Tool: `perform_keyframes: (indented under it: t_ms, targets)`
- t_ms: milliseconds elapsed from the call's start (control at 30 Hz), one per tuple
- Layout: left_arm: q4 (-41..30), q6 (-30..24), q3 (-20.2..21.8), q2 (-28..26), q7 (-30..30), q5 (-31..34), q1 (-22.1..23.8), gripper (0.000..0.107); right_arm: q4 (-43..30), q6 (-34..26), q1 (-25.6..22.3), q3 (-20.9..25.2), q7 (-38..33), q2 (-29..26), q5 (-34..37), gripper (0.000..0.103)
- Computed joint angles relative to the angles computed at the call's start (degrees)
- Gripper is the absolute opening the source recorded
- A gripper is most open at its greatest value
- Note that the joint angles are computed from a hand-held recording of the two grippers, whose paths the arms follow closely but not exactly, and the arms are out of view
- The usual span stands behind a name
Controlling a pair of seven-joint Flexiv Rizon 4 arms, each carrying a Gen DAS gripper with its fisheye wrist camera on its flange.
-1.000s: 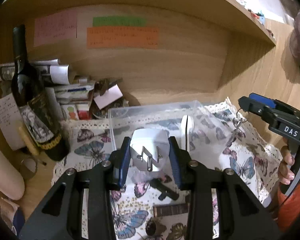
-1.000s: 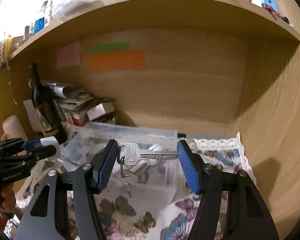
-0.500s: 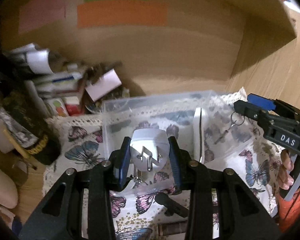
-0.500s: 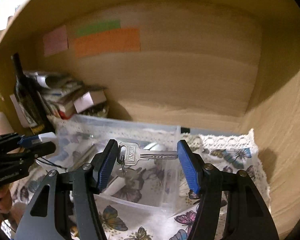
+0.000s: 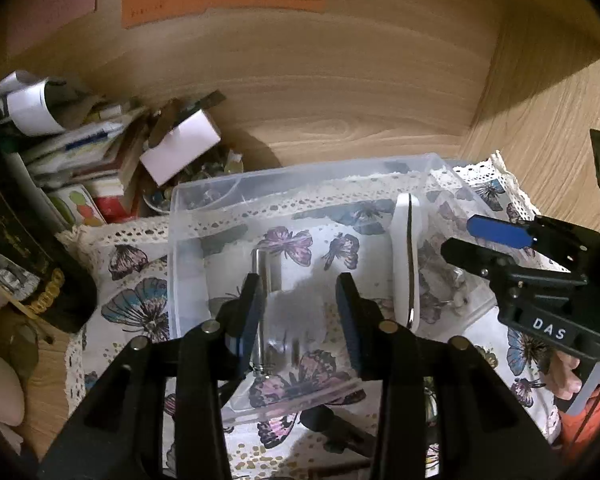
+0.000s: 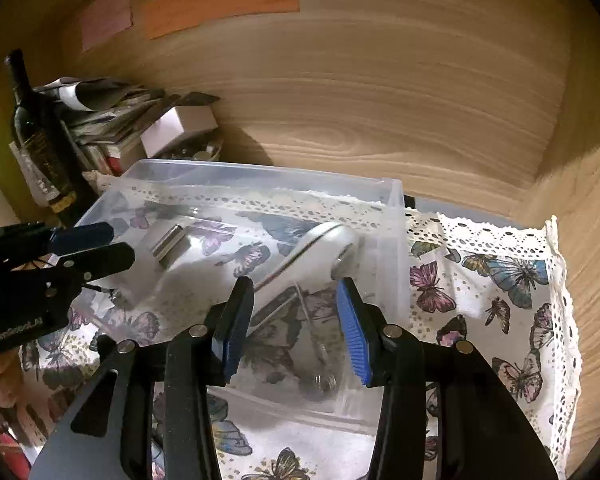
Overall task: Organize rigid objects
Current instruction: 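Lower the key and plug into the clear box and open both tools, then grasp the black USB drive with the right tool while the left tool grasps the black round cap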
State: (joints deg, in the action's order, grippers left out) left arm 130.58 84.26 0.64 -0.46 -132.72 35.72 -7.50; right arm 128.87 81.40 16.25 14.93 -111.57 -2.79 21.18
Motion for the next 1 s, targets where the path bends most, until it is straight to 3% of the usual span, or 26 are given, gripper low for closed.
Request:
perform_keyframes:
  t_ms: [100,267,333,467,600,733,867,1000]
  targets:
    - [-1.11,-1.55,-0.45,1.45,-4.40,5.09,-0.14,0.051,0.71,0.65,0.29,0.17,-0.18,1.38,0.27,0.046]
    - [-1.09,-3.63,-2.81,5.49,-9.61,11.07,0.94,0.056,2.58,2.79,1.93,-0.31,-0.31,4.42,1.20,0.064]
    - [-0.53,-4.40,-4.24,7.72,-11.73,12.96,1.98,0.068,3.35,3.14,2.91,-0.84,-0.78,6.12,2.30,0.070]
    - [1.68,-5.34,-7.19,13.15,-14.73,15.28,4.59,0.080,4.69,2.20,5.93,-2.95,-2.64,10.24,6.08,0.080]
    - [5.92,-4.76,-8.05,19.01,-13.47,13.74,6.28,0.096,6.87,1.10,9.15,-5.09,-4.04,14.38,8.31,0.084]
    - [10.17,-4.52,-7.93,22.04,-9.75,10.16,6.95,0.097,10.00,-0.11,11.91,-5.98,-3.62,17.42,7.96,0.084]
    - [14.64,-2.97,-6.36,21.82,-4.55,4.69,6.47,0.097,12.70,-0.30,13.59,-5.77,-2.20,17.70,6.29,0.084]
    - [18.12,-1.94,-8.72,21.48,-2.97,1.93,8.92,0.097,15.44,0.21,13.13,-4.17,1.00,16.07,1.79,0.082]
